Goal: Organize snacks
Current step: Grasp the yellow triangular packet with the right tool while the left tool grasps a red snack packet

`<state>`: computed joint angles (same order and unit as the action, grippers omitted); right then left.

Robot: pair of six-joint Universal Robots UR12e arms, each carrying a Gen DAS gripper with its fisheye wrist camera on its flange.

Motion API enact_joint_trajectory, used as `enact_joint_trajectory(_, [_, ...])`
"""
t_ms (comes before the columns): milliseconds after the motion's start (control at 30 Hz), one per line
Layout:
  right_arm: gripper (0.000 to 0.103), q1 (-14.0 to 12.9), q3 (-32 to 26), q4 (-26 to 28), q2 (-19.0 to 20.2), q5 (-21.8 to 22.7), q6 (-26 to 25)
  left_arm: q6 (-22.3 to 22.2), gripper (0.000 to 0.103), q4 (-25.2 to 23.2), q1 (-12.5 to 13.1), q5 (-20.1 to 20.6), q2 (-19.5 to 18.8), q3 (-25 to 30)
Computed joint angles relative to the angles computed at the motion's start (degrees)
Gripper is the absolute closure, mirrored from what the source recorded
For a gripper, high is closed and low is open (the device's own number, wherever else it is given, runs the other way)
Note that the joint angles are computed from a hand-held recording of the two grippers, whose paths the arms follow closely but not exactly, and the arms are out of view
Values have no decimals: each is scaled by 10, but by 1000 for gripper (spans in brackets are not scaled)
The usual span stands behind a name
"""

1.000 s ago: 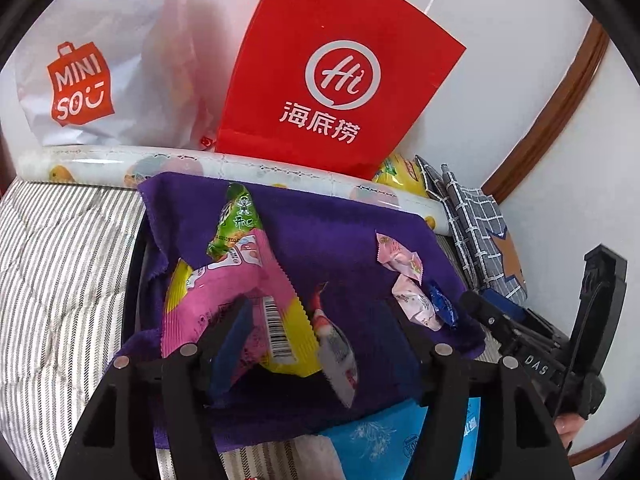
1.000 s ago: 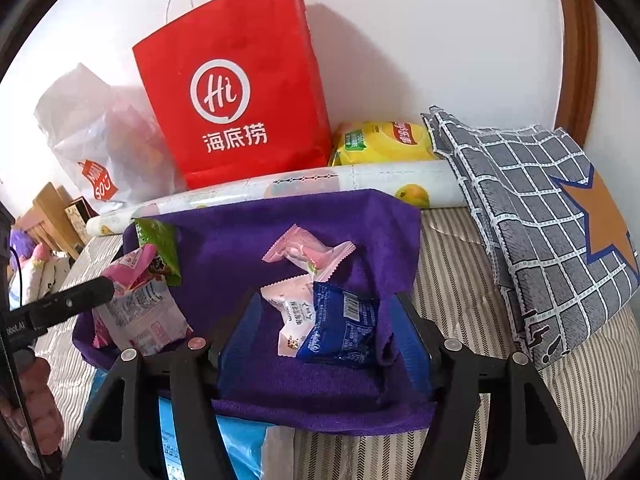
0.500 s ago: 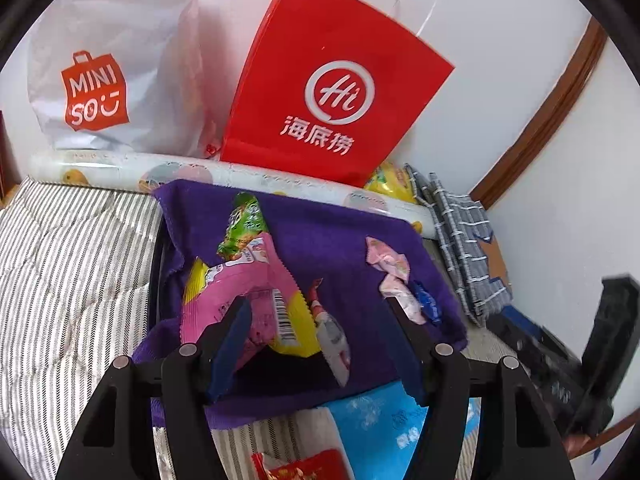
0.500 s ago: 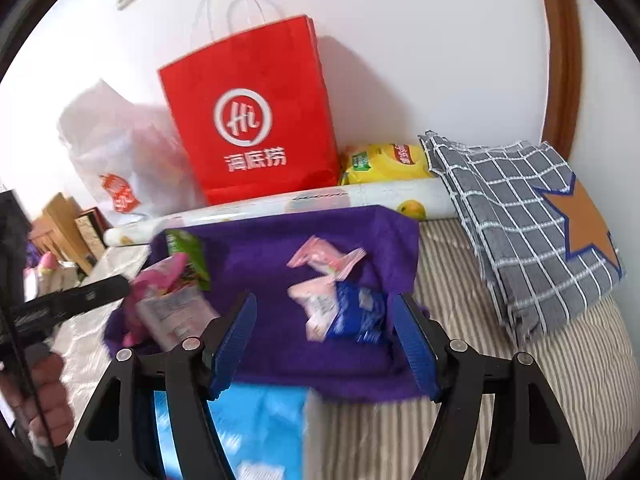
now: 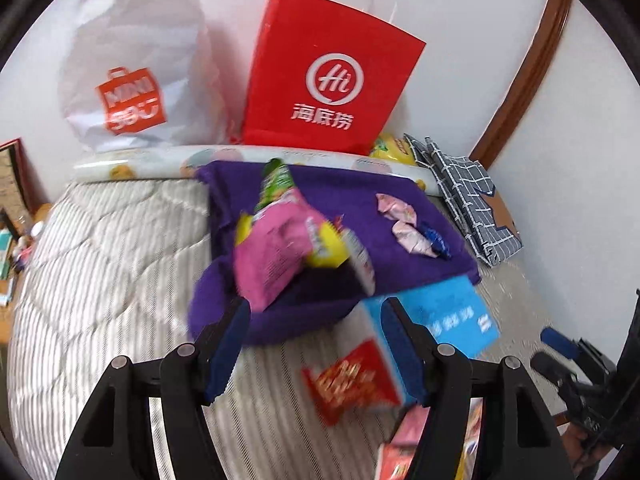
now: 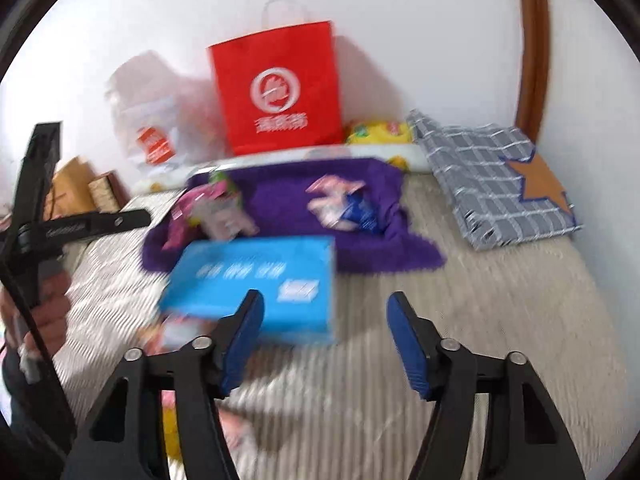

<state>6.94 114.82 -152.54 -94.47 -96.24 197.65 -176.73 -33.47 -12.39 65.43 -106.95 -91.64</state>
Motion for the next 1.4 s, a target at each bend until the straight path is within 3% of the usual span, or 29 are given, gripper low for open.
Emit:
enact_joint_trajectory(100, [42, 12, 16, -10, -12, 36, -4, 3, 37, 3, 10, -2, 20, -27])
enact_joint_trajectory(300, [40, 51, 36, -40, -16, 28, -29, 3, 37, 13, 25, -5, 48, -64])
enact_joint_trajectory(500, [25, 76, 51, -76, -16, 42, -33, 11, 35, 35, 40, -28, 79, -98])
enact_joint_trajectory(600, [22, 92, 49, -79, -3, 24, -32, 18, 34, 41, 42, -32, 89, -109])
enact_joint_trajectory(800, [22, 129, 26, -55, 42, -69, -25, 27, 34, 44, 40, -21, 97, -124])
enact_joint_trajectory(967, [22, 129, 21, -61, 56, -78, 1, 32, 34, 38, 40, -6, 97, -130])
enact_joint_trajectory(1133, [39, 121, 23, -57, 55, -57, 2, 35, 34, 25, 38, -11, 91, -130])
enact_joint_trajectory(1233, [40, 124, 31, -77, 49, -73, -8, 40, 34, 19, 32, -12, 84, -126])
enact_joint_trajectory(1400, [40, 117, 41, -93, 30, -55, 2, 58, 34, 7, 11, 7, 68, -110])
